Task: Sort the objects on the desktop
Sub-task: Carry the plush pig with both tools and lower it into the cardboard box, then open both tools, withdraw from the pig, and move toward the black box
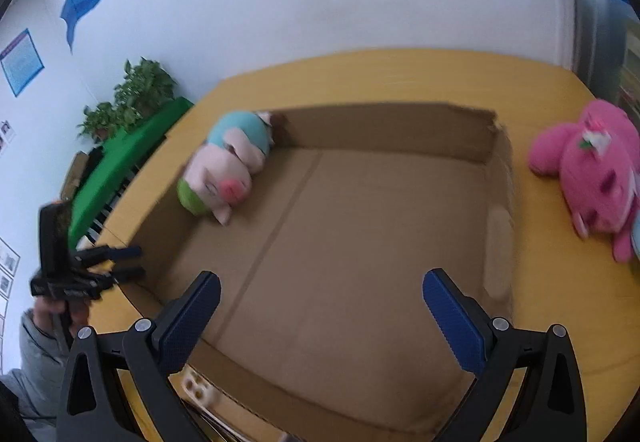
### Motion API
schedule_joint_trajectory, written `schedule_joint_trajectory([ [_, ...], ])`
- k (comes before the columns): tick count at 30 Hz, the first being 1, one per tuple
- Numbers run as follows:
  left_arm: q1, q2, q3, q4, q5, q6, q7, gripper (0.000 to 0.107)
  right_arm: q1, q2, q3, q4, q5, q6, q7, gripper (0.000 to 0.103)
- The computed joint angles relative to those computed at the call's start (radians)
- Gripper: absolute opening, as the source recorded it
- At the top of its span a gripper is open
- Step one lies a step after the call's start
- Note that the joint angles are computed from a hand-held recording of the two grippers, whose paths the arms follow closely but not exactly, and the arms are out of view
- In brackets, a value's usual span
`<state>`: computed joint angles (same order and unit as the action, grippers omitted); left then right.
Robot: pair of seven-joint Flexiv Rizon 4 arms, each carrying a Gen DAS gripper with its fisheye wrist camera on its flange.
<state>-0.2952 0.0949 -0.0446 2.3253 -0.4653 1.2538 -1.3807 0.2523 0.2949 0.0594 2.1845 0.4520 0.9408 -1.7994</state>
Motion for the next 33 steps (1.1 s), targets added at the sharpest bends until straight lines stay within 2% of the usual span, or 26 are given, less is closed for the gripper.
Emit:
schedule_joint_trajectory([
  [4, 0.009, 0.017, -0.008, 0.007, 0.067, -0.012, -0.069, 0.075, -0.032, 0.049, -0.002, 0.116, -0.014, -0.021, -0.001, 0.103],
  [7, 0.026, 0.008, -0.017, -0.005, 0.155, -0.009, -0.118, 0.075, -0.055, 0.058, 0.034, 0.188, -0.078, 0.057, 0.034, 0.102],
  [10, 0.058, 0.021, -0.031, -0.025, 0.283, -0.018, -0.271, 0.075, -0.038, 0.108, 0.023, 0.207, -0.081, 0.055, 0.039, 0.102],
  [13, 0.077, 0.075, -0.053, -0.010, 0.402, 0.072, -0.438, 0.075, -0.070, 0.153, 0.103, 0.252, -0.207, 0.151, 0.130, 0.102],
  [15, 0.074, 0.113, -0.068, 0.005, 0.450, 0.144, -0.488, 0.075, -0.066, 0.204, 0.123, 0.284, -0.252, 0.195, 0.166, 0.103],
  [17, 0.097, 0.150, -0.110, 0.005, 0.528, 0.176, -0.539, 0.080, -0.053, 0.244, 0.129, 0.308, -0.280, 0.226, 0.201, 0.103],
  [19, 0.157, 0.194, -0.185, -0.013, 0.641, 0.159, -0.619, 0.080, -0.055, 0.269, 0.147, 0.329, -0.322, 0.260, 0.253, 0.103],
  [22, 0.199, 0.224, -0.247, -0.031, 0.732, 0.143, -0.705, 0.080, -0.041, 0.300, 0.145, 0.352, -0.358, 0.284, 0.310, 0.103],
  [24, 0.204, 0.225, -0.262, -0.028, 0.764, 0.179, -0.752, 0.080, -0.032, 0.317, 0.144, 0.367, -0.384, 0.287, 0.341, 0.103],
  [27, 0.169, 0.201, -0.242, -0.024, 0.749, 0.196, -0.753, 0.079, -0.017, 0.331, 0.145, 0.388, -0.417, 0.297, 0.374, 0.101],
  [28, 0.162, 0.193, -0.237, -0.024, 0.747, 0.201, -0.754, 0.070, -0.007, 0.345, 0.140, 0.399, -0.421, 0.300, 0.377, 0.091],
  [29, 0.140, 0.180, -0.221, -0.023, 0.731, 0.207, -0.738, 0.044, 0.008, 0.355, 0.132, 0.405, -0.420, 0.301, 0.375, 0.071],
  [30, 0.109, 0.164, -0.198, -0.023, 0.704, 0.207, -0.708, 0.026, 0.022, 0.361, 0.125, 0.407, -0.420, 0.291, 0.375, 0.061],
  [31, 0.095, 0.155, -0.190, -0.028, 0.690, 0.192, -0.691, 0.001, 0.029, 0.365, 0.121, 0.408, -0.421, 0.283, 0.379, 0.054],
  [33, 0.119, 0.157, -0.219, -0.044, 0.732, 0.159, -0.716, 0.001, 0.041, 0.372, 0.115, 0.412, -0.419, 0.274, 0.385, 0.057],
])
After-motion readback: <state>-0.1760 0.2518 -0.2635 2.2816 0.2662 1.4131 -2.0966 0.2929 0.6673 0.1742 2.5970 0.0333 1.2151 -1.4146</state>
